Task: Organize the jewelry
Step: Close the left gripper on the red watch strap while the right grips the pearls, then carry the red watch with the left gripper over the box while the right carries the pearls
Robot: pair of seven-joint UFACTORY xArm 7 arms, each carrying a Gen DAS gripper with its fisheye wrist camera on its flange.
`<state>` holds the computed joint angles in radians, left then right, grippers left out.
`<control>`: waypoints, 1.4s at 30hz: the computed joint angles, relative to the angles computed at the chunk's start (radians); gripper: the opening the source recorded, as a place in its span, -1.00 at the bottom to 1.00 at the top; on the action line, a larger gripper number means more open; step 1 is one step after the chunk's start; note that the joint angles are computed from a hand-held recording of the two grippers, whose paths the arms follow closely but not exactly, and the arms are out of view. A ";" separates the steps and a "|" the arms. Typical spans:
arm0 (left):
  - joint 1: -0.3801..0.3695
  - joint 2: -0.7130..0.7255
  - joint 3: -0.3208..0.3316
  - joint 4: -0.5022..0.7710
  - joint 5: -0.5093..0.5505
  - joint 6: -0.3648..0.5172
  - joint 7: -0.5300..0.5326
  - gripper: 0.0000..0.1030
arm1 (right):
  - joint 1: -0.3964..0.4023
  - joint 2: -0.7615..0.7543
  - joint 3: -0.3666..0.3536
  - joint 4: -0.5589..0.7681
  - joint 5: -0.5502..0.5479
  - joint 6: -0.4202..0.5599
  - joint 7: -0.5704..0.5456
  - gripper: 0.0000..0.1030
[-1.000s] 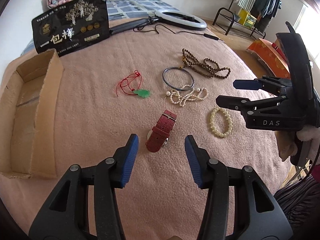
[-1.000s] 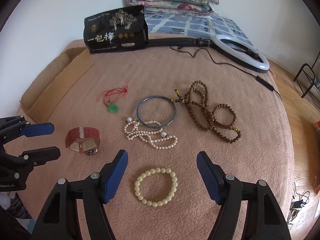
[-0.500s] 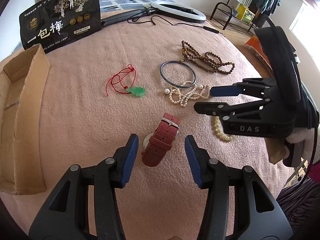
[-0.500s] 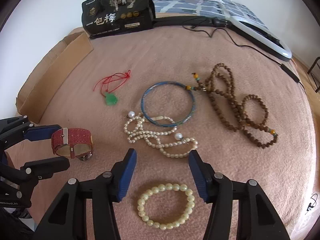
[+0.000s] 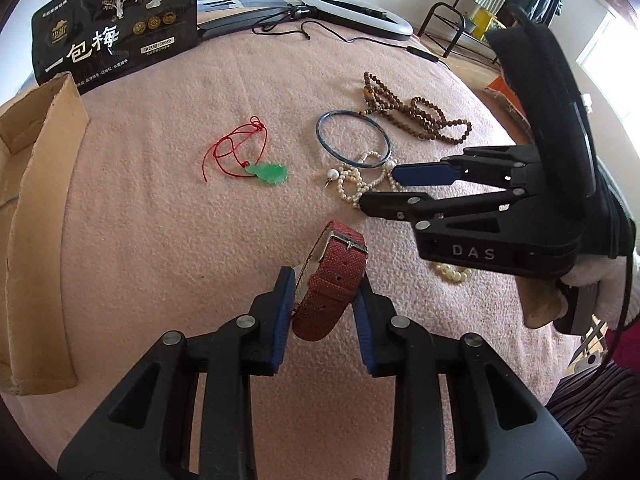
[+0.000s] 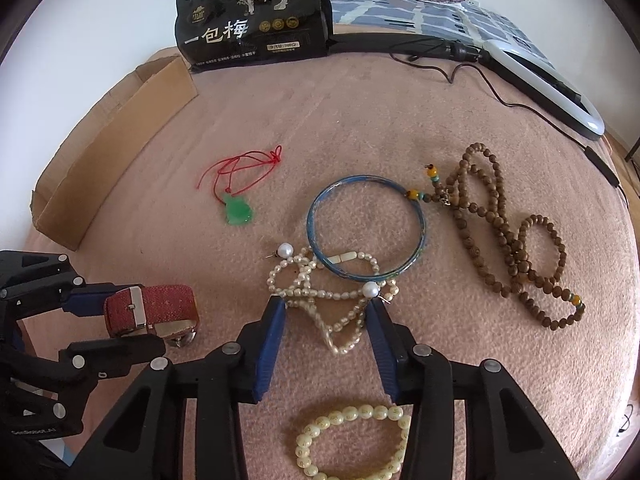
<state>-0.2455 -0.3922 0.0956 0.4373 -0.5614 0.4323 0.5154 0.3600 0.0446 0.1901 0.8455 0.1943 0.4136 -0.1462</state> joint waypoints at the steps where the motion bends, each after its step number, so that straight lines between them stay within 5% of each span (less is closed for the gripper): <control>1: -0.002 0.003 0.004 0.002 -0.006 0.000 0.003 -0.46 | 0.001 0.006 0.000 0.003 -0.006 -0.005 0.005 -0.10; 9: 0.007 -0.017 0.001 -0.011 0.002 0.000 -0.011 -0.61 | 0.020 0.021 -0.005 0.005 -0.166 -0.022 0.093 -0.09; 13: 0.008 -0.024 0.008 -0.014 0.003 0.000 -0.015 -0.61 | 0.025 0.016 -0.006 0.001 -0.234 -0.024 0.137 -0.45; 17: 0.011 -0.034 0.017 -0.015 0.000 0.005 -0.015 -0.61 | 0.015 0.002 -0.001 -0.008 -0.173 -0.021 0.096 -0.84; 21: 0.017 -0.056 0.020 -0.023 0.005 0.006 -0.017 -0.61 | 0.008 -0.020 0.003 -0.018 -0.068 -0.016 0.033 -0.96; 42: 0.062 -0.299 0.070 -0.047 0.092 0.091 -0.078 -0.61 | 0.054 -0.236 -0.040 -0.065 0.120 -0.042 -0.031 -0.97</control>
